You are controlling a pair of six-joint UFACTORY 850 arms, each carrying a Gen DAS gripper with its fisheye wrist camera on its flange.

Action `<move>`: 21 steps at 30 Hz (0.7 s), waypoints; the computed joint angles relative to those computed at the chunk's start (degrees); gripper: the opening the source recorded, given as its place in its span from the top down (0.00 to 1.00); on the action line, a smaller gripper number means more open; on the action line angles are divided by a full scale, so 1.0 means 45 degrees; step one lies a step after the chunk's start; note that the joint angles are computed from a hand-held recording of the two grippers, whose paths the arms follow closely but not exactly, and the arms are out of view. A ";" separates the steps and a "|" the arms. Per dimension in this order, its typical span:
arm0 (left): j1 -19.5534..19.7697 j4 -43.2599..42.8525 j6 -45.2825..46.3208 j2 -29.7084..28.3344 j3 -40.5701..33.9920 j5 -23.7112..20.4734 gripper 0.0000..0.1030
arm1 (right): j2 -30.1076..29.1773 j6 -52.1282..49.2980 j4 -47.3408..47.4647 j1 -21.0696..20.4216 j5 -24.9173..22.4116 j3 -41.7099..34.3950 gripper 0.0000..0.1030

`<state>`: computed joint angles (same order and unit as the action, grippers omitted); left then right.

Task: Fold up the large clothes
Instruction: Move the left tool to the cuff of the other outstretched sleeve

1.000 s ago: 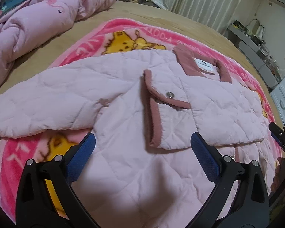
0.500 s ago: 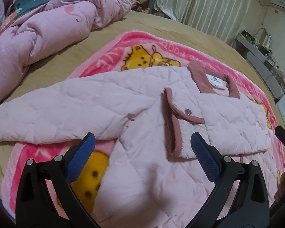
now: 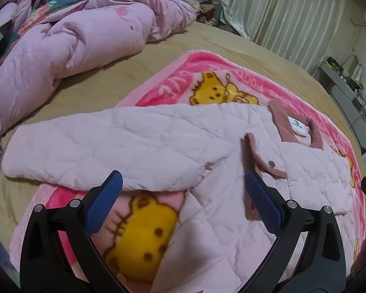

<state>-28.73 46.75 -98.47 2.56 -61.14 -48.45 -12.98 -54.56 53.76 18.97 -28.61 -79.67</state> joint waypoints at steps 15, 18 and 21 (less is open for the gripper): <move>0.0696 -0.0075 -0.0868 0.1117 0.1014 -0.1282 0.09 | -0.0332 -0.0089 -0.0300 0.1616 -0.0073 -0.0763 0.04; 0.0930 -0.0225 -0.1041 0.1413 0.1301 -0.1264 0.09 | -0.0423 -0.0181 -0.0238 0.1909 -0.0091 -0.0866 0.04; 0.1119 -0.0274 -0.1259 0.1657 0.1538 -0.1388 0.09 | -0.0545 -0.0150 -0.0208 0.2152 -0.0169 -0.1004 0.04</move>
<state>-23.70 45.52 -104.13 10.02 -54.22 -54.70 -15.44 -55.23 52.82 28.66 -29.37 -84.19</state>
